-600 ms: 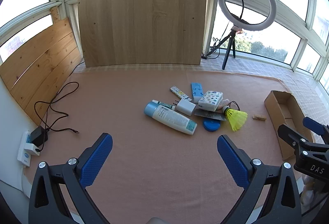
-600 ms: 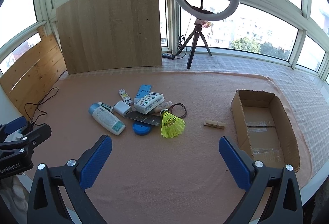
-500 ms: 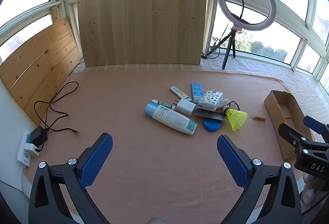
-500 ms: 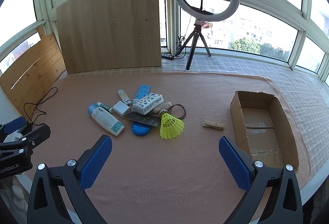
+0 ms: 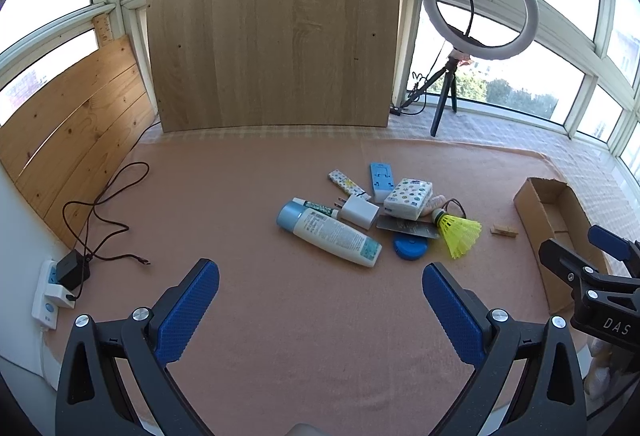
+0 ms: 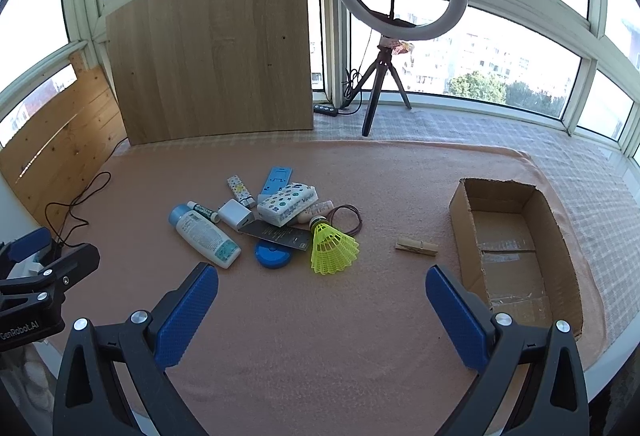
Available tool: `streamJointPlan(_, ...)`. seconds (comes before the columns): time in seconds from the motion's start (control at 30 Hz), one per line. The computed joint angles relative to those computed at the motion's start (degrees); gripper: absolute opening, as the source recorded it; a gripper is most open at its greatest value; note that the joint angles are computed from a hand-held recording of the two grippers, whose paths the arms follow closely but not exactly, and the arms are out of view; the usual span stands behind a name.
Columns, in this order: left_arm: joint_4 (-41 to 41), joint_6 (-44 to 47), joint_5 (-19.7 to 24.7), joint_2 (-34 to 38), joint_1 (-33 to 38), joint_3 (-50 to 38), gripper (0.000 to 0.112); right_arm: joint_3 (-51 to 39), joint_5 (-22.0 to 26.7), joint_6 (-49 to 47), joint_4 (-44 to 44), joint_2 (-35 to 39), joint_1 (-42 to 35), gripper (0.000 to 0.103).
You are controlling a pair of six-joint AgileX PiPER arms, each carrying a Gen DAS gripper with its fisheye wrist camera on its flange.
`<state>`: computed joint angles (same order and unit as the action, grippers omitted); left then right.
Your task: Organize objects
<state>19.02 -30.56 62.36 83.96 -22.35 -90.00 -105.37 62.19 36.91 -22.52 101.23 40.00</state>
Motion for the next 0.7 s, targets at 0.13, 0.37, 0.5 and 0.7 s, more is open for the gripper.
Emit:
streamJointPlan(0.13, -0.1, 0.1, 0.0, 0.7, 0.1, -0.5, 0.103, -0.5, 0.2, -0.2, 0.1, 0.5, -0.1, 0.102)
streamJointPlan(0.37, -0.4, 0.3, -0.2, 1.4, 0.4, -0.8, 0.103, -0.6, 0.1, -0.4, 0.6, 0.7, -0.3, 0.102)
streamJointPlan(0.5, -0.5, 0.3, -0.5, 1.5, 0.5, -0.3, 0.103, -0.5, 0.1, -0.5, 1.0, 0.9, -0.6, 0.102)
streamJointPlan(0.7, -0.7, 0.4, -0.9, 1.6, 0.8, 0.1, 0.103, -0.3, 0.0, -0.8, 1.5, 1.0, -0.9, 0.102)
